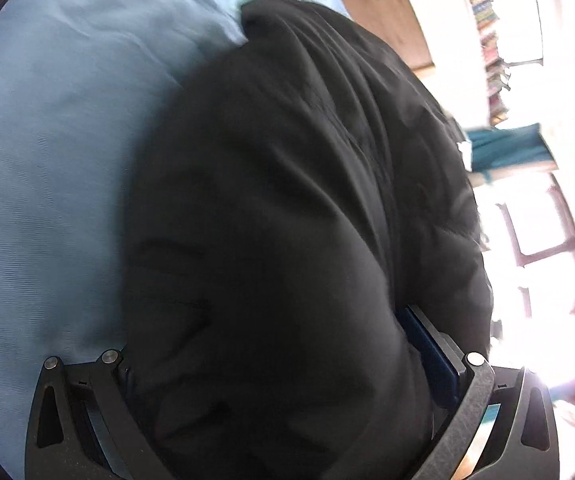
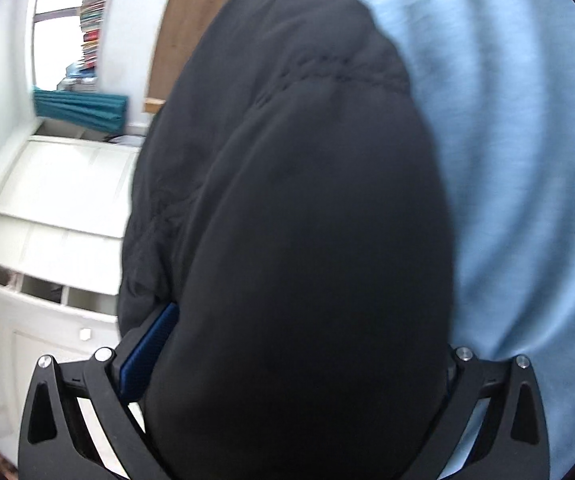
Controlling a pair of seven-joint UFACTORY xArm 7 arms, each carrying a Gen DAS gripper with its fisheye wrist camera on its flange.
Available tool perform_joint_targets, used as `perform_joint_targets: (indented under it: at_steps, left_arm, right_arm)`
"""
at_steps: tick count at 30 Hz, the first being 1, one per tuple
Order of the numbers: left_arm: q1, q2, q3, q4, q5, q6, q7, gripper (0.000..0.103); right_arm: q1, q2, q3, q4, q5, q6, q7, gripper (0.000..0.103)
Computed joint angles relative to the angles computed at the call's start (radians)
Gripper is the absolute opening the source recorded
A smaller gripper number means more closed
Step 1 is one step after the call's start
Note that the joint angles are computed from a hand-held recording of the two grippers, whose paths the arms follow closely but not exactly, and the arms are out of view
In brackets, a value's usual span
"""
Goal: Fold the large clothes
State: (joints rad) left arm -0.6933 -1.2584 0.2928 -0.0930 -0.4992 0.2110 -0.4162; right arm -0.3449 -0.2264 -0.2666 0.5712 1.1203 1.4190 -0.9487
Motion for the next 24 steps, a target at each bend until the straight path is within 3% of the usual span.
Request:
perform_joint_targets:
  at_steps: [6,8,11,12,15,19,22,24]
  left_arm:
    - [-0.211,0.081,0.207,0.028,-0.033,-0.173,0.113,0.102]
    - [-0.213,0.077,0.199,0.027,-0.025,-0.178,0.104,0.102]
    - [-0.177,0.084,0.096,0.015,-0.003,-0.181,0.028,0.098]
    - [-0.148,0.060,0.049,0.004,0.005,-0.160,-0.009,0.093]
    - [-0.164,0.071,0.015,-0.006,0.025,-0.212,-0.078,0.071]
    - [-0.118,0.061,-0.127,0.017,0.083,-0.166,-0.198,0.042]
    - [-0.104,0.078,-0.206,0.072,0.139,-0.138,-0.255,0.034]
    - [-0.103,0.096,-0.241,0.114,0.171,-0.130,-0.272,0.032]
  right_arm:
    - [-0.003,0.055,0.006,0.014,0.046,0.040,-0.046,0.103]
    - [-0.003,0.065,0.016,0.014,0.055,0.017,-0.046,0.103]
    - [0.003,0.055,0.034,0.015,0.052,-0.022,-0.033,0.103]
    - [-0.003,0.038,0.028,0.011,0.034,-0.022,-0.025,0.103]
    - [0.012,0.013,0.037,0.005,0.022,-0.059,0.000,0.103]
    - [0.042,-0.050,0.051,-0.017,0.002,-0.134,0.036,0.097]
    - [0.067,-0.090,0.039,-0.015,0.000,-0.122,0.065,0.072]
    - [0.081,-0.130,0.033,-0.019,0.005,-0.133,0.061,0.048]
